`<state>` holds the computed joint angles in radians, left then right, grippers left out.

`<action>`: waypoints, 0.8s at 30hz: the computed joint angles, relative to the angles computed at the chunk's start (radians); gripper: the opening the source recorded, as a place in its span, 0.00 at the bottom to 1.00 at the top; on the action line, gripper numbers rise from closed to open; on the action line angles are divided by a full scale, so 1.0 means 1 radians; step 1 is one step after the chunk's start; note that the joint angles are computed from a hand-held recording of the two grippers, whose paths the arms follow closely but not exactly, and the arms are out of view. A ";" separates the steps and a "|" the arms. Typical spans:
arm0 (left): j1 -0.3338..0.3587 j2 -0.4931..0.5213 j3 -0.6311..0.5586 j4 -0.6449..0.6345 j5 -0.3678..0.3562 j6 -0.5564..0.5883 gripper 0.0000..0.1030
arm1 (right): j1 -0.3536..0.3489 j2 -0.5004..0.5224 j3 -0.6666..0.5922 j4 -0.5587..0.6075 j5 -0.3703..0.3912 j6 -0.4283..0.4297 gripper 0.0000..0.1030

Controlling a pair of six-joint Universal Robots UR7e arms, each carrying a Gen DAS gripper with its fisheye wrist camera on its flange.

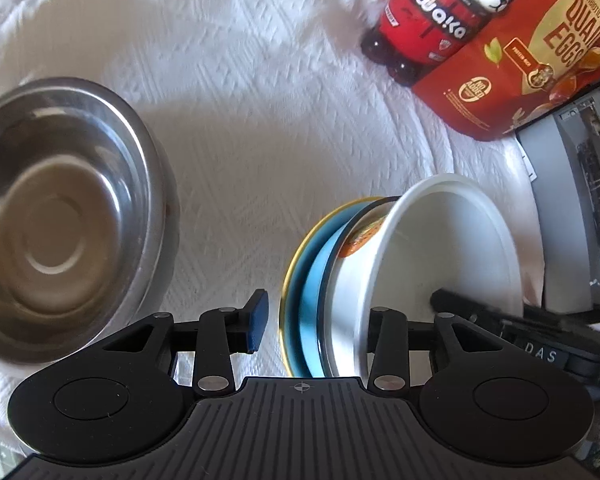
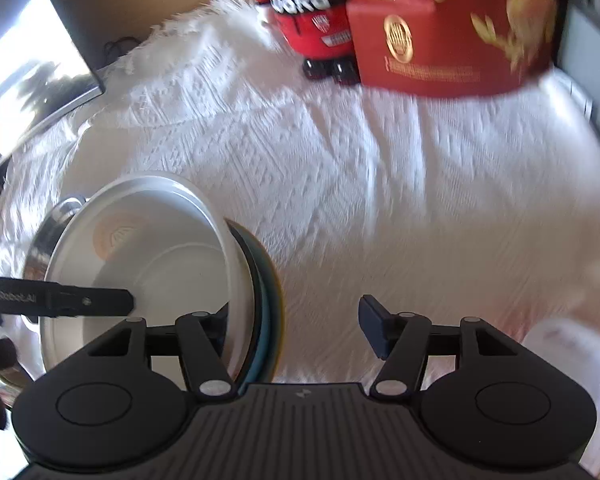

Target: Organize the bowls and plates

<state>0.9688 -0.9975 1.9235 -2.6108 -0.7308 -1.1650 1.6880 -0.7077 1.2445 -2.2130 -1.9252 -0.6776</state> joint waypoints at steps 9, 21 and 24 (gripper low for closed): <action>0.019 0.007 0.019 -0.121 -0.084 0.106 0.44 | -0.023 0.004 0.015 0.119 0.049 0.170 0.60; 0.024 0.036 -0.029 -0.059 -0.085 0.132 0.56 | -0.028 0.016 -0.006 0.190 0.079 0.254 0.59; 0.034 0.027 -0.029 -0.067 -0.117 0.156 0.56 | -0.027 0.018 -0.009 0.197 0.077 0.252 0.59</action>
